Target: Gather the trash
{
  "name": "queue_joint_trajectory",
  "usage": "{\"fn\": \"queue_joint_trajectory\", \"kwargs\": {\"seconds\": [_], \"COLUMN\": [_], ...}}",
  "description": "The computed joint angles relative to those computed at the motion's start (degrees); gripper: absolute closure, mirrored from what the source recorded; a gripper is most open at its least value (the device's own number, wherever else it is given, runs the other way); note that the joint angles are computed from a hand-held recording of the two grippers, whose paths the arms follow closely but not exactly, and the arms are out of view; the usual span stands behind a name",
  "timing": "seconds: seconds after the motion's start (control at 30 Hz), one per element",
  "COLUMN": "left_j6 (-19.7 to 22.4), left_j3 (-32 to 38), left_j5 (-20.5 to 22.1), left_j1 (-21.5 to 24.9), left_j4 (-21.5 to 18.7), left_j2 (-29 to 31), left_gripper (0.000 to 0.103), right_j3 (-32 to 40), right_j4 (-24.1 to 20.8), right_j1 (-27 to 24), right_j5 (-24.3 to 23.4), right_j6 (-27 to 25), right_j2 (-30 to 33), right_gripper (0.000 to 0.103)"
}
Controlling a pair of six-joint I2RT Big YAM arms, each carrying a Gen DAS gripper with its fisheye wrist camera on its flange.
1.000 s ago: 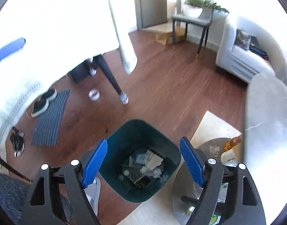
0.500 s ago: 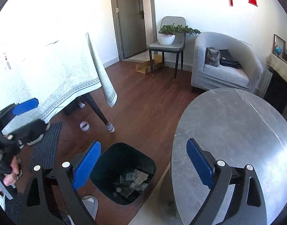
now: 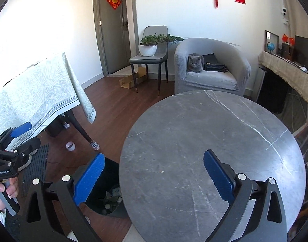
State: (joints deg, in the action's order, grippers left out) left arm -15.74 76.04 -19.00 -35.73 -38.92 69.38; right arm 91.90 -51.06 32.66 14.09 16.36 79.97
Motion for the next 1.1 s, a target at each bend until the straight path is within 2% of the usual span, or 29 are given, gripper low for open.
{"fn": "queue_joint_trajectory", "kwargs": {"seconds": [0.2,0.3,0.53,0.67,0.83,1.1], "left_j6": [-0.82,-1.93,-3.07,-4.66,-4.52,-5.03], "left_j3": [0.99,1.63,2.83,3.11,3.58,4.35], "left_j5": [-0.18,-0.31,-1.31,-0.51,-2.09,-1.63], "left_j1": [-0.76,-1.42,-3.14,-3.19,-3.39,-3.68], "left_j4": [-0.52,-1.57,-3.93,-4.94,-6.27,-7.64], "left_j2": [1.88,2.81,5.13,5.75,6.51,7.20], "left_gripper": [0.004,0.004,0.004,0.004,0.004,0.004], "right_j3": [-4.05,-4.98,-8.76,-9.81,-10.06,-10.04], "right_j4": [0.60,-0.93,-0.06,0.67,0.82,0.72], "right_j1": [-1.88,-3.26,-6.54,-7.11,-7.31,-7.20], "right_j5": [1.64,1.25,-2.68,-3.81,-4.43,-5.18], "right_j6": [-2.17,-2.12,-1.46,-1.88,-2.08,-2.02], "right_j2": [-3.18,-4.08,-7.50,-8.31,-8.27,-8.06], "right_gripper": [0.004,0.004,0.004,0.004,0.004,0.004]}}
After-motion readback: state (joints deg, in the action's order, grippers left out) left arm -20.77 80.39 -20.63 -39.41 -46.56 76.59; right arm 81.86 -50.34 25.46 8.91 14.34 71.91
